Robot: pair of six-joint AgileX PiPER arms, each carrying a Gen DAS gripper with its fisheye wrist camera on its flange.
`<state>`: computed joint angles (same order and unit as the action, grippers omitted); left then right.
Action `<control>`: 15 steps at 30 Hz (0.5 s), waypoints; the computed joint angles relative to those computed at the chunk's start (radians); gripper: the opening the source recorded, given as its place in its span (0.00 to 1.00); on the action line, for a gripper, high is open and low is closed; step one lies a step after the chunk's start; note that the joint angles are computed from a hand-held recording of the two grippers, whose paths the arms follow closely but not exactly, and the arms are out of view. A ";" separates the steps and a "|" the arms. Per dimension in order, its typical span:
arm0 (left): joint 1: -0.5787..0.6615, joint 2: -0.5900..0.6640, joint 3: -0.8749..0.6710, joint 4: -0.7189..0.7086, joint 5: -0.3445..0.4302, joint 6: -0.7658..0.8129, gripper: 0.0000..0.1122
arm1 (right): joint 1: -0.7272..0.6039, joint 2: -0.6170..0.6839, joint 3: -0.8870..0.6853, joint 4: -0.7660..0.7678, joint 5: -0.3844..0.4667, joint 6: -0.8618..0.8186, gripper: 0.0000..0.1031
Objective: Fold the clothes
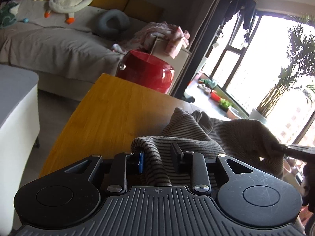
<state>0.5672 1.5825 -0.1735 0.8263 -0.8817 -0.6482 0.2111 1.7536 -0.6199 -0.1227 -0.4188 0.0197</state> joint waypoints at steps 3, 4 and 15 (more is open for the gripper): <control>0.057 0.038 -0.090 0.133 0.032 -0.169 0.23 | -0.099 0.023 0.062 -0.155 -0.095 0.114 0.04; 0.083 0.056 -0.122 0.194 0.033 -0.243 0.23 | -0.127 0.018 0.071 -0.208 -0.106 0.165 0.04; 0.141 -0.400 -0.014 0.466 0.121 -0.341 0.74 | -0.121 0.078 0.101 -0.186 -0.258 0.119 0.07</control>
